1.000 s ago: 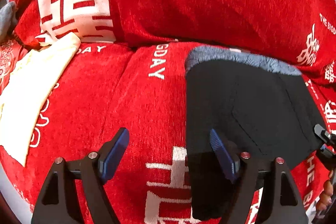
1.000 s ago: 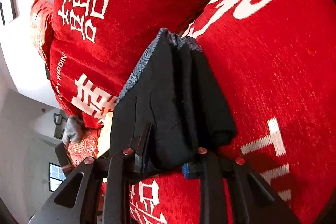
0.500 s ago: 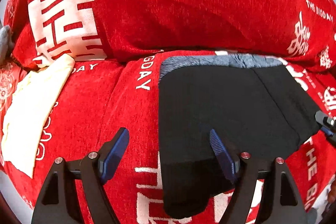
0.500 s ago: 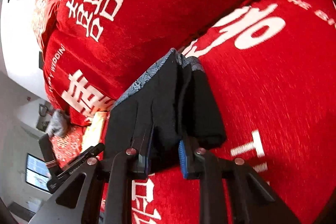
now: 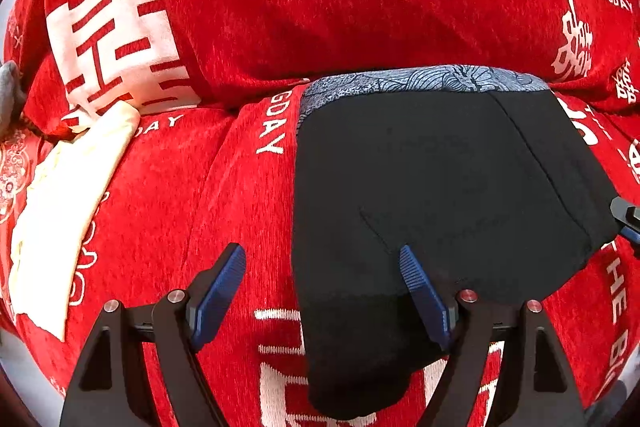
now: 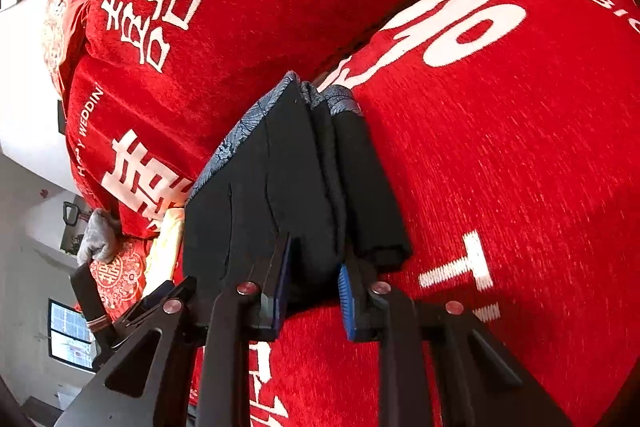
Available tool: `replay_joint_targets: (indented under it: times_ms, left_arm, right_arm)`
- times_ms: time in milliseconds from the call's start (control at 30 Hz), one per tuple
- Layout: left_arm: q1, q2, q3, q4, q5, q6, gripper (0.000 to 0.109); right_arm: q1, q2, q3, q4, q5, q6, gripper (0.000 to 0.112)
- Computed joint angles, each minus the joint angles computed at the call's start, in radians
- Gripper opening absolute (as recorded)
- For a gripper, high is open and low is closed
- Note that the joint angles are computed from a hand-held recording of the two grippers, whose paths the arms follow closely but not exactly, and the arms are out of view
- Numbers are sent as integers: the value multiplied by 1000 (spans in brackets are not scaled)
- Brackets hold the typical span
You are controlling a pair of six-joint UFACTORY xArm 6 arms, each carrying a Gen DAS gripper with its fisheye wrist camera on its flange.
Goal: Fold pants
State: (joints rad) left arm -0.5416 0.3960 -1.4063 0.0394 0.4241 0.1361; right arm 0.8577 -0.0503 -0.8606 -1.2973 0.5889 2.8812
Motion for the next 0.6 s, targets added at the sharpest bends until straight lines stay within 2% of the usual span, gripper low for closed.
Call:
replay_joint_targets:
  times_ms: [67, 133, 267, 600]
  left_arm:
    - [3, 1, -5, -12, 7, 4, 85]
    - [5, 4, -16, -46, 27, 23, 85]
    - [4, 6, -20, -41, 34, 12, 85]
    - [7, 2, -19, -60, 47, 12, 85]
  right_arm:
    - [4, 1, -3, 21, 7, -26, 23]
    - [11, -6, -8, 63, 27, -74, 29]
    - [23, -9, -22, 217, 65, -243, 36]
    - [72, -44, 29, 304, 81, -239, 40]
